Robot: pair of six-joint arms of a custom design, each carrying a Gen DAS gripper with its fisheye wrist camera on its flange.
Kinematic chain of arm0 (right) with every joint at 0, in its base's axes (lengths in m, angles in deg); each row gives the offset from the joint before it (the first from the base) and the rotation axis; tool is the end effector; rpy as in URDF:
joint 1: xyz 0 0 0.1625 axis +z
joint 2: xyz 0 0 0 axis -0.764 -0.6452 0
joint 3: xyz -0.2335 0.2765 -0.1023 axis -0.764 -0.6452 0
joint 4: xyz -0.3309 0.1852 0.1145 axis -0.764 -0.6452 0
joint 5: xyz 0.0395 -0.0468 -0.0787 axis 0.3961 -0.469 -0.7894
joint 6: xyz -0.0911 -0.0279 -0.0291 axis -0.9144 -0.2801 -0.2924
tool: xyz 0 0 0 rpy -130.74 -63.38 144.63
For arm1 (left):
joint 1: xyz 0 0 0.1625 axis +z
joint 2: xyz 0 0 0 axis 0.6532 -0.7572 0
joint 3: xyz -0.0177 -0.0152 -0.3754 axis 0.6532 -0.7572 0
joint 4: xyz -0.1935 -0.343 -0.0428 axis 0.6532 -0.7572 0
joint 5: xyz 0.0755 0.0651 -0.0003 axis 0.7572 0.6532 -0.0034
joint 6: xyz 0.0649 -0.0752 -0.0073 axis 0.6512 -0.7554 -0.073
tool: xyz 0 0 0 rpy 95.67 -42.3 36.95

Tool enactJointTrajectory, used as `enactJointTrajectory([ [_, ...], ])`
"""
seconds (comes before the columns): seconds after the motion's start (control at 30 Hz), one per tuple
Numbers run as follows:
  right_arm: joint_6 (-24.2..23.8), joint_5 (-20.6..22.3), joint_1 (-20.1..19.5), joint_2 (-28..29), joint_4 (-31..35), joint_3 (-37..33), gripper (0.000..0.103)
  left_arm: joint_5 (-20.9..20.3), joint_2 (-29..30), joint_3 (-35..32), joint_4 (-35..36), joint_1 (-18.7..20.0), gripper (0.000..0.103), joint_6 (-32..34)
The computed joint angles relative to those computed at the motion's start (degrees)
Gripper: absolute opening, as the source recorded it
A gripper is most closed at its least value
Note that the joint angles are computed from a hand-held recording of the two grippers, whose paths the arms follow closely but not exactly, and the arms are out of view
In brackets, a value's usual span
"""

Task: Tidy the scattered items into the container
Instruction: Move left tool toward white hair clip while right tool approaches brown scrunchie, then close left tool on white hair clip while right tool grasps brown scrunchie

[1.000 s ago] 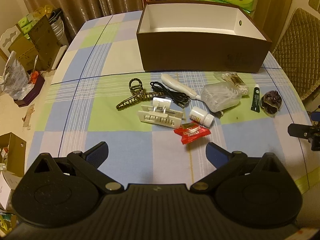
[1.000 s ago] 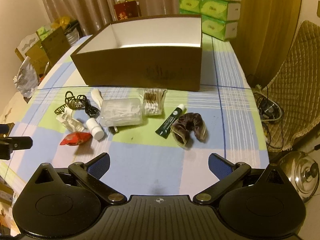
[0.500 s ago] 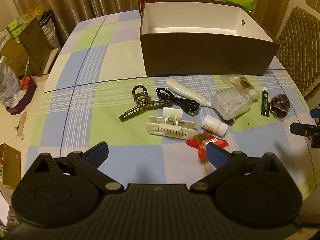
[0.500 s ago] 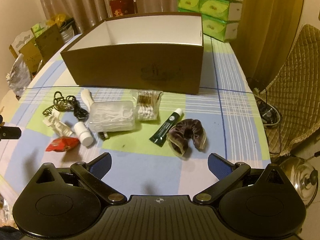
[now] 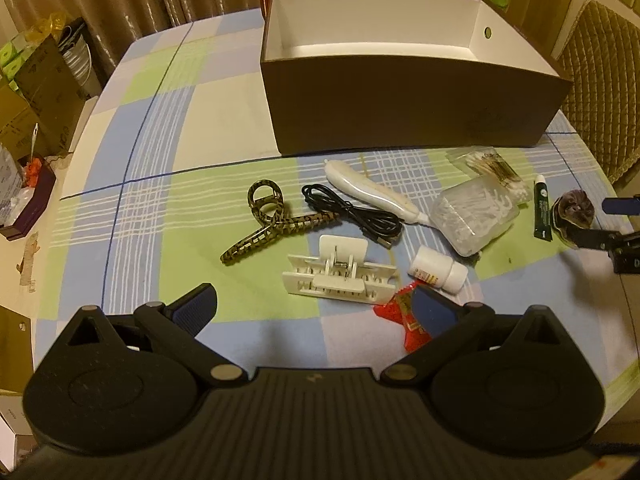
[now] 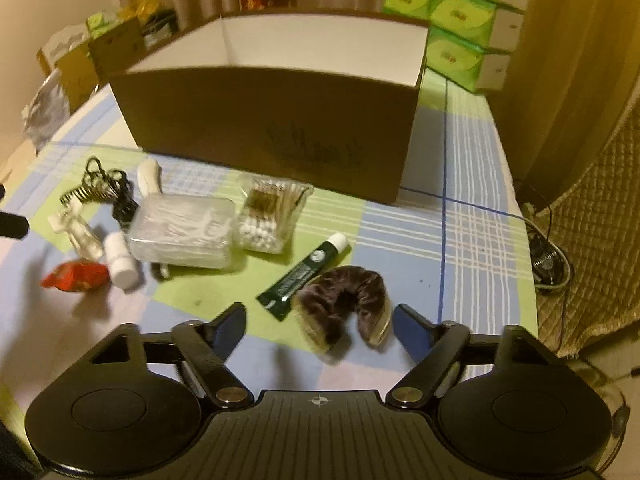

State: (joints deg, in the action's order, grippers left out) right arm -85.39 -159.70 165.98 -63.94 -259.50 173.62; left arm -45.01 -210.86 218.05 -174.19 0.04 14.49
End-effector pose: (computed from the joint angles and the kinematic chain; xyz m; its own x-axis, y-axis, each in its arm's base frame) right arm 0.2193 -0.2930 0.0376 -0.7102 -0.2385 0.6624 -0.5259 0.8052 -0.2740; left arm -0.0395 -0.3099 0.2983 -0.6529 0.1616 -0.7400 0.4567 0.8634 -0.2145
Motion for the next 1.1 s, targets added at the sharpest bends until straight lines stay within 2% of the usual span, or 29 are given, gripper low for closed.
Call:
enactJointTrajectory([
  [0.17, -5.4, 2.9, -4.0, -0.9, 1.9, -0.8, 0.071, -0.4, 2.4, -0.2, -3.8, 2.5, 0.102, 2.7],
  [0.27, -7.4, 4.0, -5.6, -1.2, 4.1, -1.5, 0.057, -0.6, 3.2, -0.1, -5.6, 3.5, 0.102, 4.4],
  [0.33, -7.7, 4.4, -6.4, -1.4, 5.2, -1.9, 0.053, -0.8, 3.6, -0.1, -6.4, 4.1, 0.102, 5.2],
  [0.4, -7.9, 4.9, -6.6, -1.7, 5.3, -1.8, 0.044, -1.1, 3.8, -0.1, -7.0, 4.6, 0.102, 6.1],
  [0.6, -3.7, 4.9, -6.1, -2.8, 6.4, -1.1, 0.032, -2.1, 4.5, 0.4, -10.5, 6.0, 0.102, 9.8],
  [0.8, 1.4, 3.5, -5.1, -2.5, 4.4, 0.5, 0.031, -3.1, 5.9, 1.6, -17.1, 7.8, 0.101, 15.9],
  [0.87, 3.1, 3.1, -4.9, -2.5, 4.2, 1.0, 0.031, -3.5, 7.1, 1.9, -19.9, 9.1, 0.097, 18.5],
  [1.1, 6.6, 1.6, -4.0, -2.6, 4.1, 2.2, 0.031, -5.6, 12.8, 1.1, -26.3, 13.9, 0.097, 27.6],
])
